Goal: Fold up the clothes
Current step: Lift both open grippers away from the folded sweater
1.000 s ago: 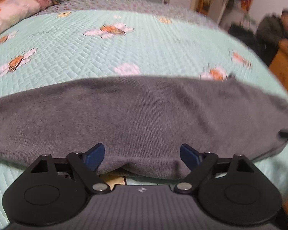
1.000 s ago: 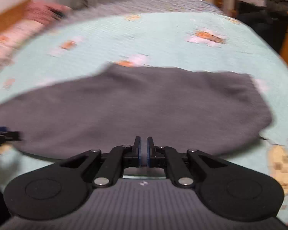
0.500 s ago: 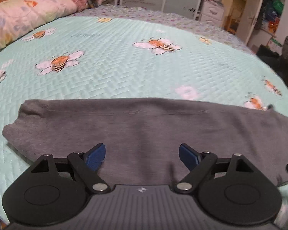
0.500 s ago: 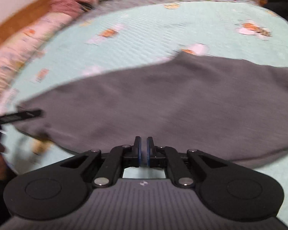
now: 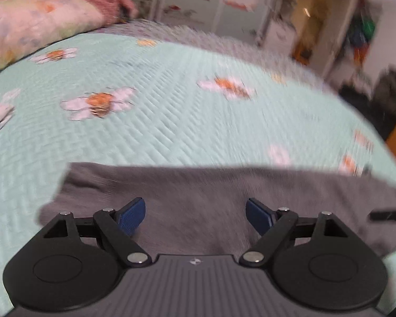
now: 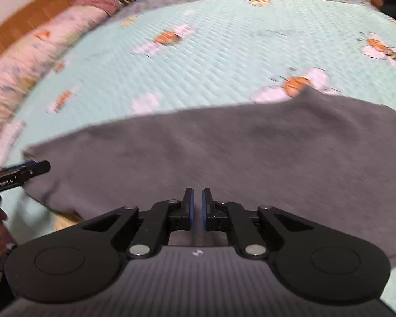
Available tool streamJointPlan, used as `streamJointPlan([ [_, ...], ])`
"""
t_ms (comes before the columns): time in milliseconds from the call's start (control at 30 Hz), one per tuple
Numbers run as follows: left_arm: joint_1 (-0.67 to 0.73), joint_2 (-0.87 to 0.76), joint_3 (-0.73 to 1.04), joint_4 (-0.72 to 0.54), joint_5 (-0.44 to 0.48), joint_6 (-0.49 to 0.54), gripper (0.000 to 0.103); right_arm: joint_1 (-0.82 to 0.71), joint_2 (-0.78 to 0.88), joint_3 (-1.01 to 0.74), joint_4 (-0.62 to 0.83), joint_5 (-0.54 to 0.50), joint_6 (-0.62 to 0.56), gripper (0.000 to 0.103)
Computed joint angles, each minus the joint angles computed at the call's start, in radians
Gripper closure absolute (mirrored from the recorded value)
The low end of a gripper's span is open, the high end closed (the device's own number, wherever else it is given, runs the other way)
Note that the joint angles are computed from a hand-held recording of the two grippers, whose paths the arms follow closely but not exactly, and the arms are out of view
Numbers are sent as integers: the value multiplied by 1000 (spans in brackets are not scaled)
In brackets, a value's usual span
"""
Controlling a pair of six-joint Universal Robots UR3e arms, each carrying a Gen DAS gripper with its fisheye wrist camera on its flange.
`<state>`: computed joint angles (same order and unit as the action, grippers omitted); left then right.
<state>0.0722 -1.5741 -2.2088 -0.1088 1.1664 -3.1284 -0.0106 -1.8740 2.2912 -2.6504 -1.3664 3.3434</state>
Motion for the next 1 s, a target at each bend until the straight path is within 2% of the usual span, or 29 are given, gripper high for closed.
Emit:
streamJointPlan([
  [67,66,71,-46,-22,-1,-23,17,61,104,-53,-77,-20,4,95],
  [167,170,179,-99,-75,-1,-50,17,154,277,-175,-160,-48,-16,84],
  [267,249,176,-102,-127,-105,1,17,226,435,-343,-165,2,-58,84],
  [367,210,44,-28,-85,-57,34,17,297,598,-563,-107,55,-73,84],
  [467,206,-111,89,-106,-43,48,19,342,779,-809,-1,84,-44,84],
  [533,200,-187,152,-113,-13,59,24,374,930,-997,88,31,1,89],
  [567,202,-207,168,-108,-9,72,24,383,989,-1058,90,8,28,95],
  [633,196,-238,194,-101,7,109,23,388,1038,-1105,50,-7,62,96],
  [700,181,-256,214,-96,33,156,23,397,1062,-1171,109,-26,40,96],
  [767,201,-246,218,-107,3,153,24,384,1036,-1139,103,-1,45,96],
  [833,268,-198,170,-82,-57,65,27,364,1000,-1081,71,38,77,95],
  [900,345,-123,104,-78,-118,-22,27,351,937,-977,-2,68,126,87],
  [933,389,-69,61,-94,-149,-58,27,347,896,-907,-50,83,147,87],
  [1000,480,56,-28,-202,-234,-30,27,334,799,-731,-169,118,189,87],
])
